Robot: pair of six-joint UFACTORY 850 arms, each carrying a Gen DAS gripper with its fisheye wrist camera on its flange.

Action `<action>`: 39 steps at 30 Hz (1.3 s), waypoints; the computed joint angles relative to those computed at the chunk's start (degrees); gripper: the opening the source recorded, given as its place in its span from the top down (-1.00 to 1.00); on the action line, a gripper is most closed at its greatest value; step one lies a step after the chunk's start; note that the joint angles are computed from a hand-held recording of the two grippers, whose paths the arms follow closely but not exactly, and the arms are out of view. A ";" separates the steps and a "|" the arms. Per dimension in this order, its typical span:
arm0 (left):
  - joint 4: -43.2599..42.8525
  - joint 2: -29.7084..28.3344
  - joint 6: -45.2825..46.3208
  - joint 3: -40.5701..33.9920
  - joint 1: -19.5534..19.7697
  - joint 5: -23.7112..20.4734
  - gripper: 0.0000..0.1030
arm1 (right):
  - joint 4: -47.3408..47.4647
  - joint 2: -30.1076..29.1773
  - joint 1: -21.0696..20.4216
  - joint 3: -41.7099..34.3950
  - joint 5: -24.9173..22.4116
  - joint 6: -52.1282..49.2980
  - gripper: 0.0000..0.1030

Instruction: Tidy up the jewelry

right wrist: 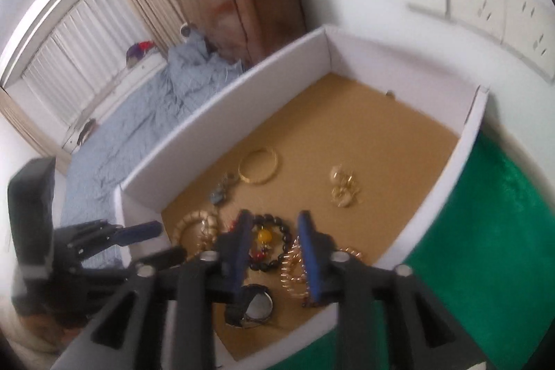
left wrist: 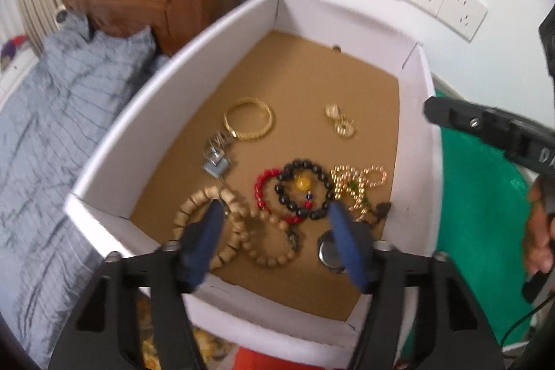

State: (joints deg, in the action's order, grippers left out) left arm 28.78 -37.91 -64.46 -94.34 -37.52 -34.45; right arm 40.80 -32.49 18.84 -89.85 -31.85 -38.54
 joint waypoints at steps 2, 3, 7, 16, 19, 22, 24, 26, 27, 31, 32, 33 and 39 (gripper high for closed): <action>3.18 0.21 -2.88 -1.74 -1.15 -4.46 -0.73 | -5.22 1.74 0.26 -0.30 0.11 4.10 0.17; 4.92 0.45 -4.40 -2.31 -1.72 -6.11 -0.88 | -8.33 2.57 0.40 -0.53 -0.34 6.80 0.12; 9.78 1.33 -8.61 -4.49 -4.04 -12.49 -0.95 | -14.02 6.18 0.50 0.74 -2.48 11.31 -0.16; 0.89 4.43 -8.92 -4.29 -5.75 -16.03 -0.95 | -19.70 13.42 1.06 7.79 -6.31 14.36 -0.47; 3.43 4.62 -13.07 -4.52 -6.90 -19.34 -0.95 | -19.50 14.59 1.57 9.20 -6.87 14.02 -0.48; 6.34 4.77 -16.39 -4.91 -7.85 -22.63 -0.95 | -20.94 15.29 2.54 9.84 -5.44 14.46 -0.48; 7.61 5.47 -18.78 -4.24 -8.27 -23.67 -0.95 | -21.82 15.50 3.15 9.80 -4.72 14.35 -0.48; 8.19 5.91 -20.32 -3.75 -8.42 -24.54 -0.95 | -21.63 15.60 3.47 9.67 -4.68 13.71 -0.48; 8.12 6.11 -20.69 -3.45 -8.31 -24.65 -0.95 | -21.91 15.66 3.64 9.66 -4.65 13.62 -0.48; 7.09 6.80 -21.43 -2.28 -8.00 -24.18 -0.95 | -22.24 15.52 4.03 9.48 -5.05 13.40 -0.48; 6.93 6.83 -21.31 -2.19 -7.95 -24.14 -0.95 | -22.21 15.49 4.11 9.42 -5.13 13.44 -0.48; 6.83 6.84 -21.29 -2.17 -8.00 -24.23 -0.95 | -22.02 15.45 4.13 9.37 -5.14 13.27 -0.48; 6.59 6.48 -20.78 -2.51 -7.96 -24.31 -0.95 | -22.37 15.36 4.23 9.23 -4.80 13.69 -0.48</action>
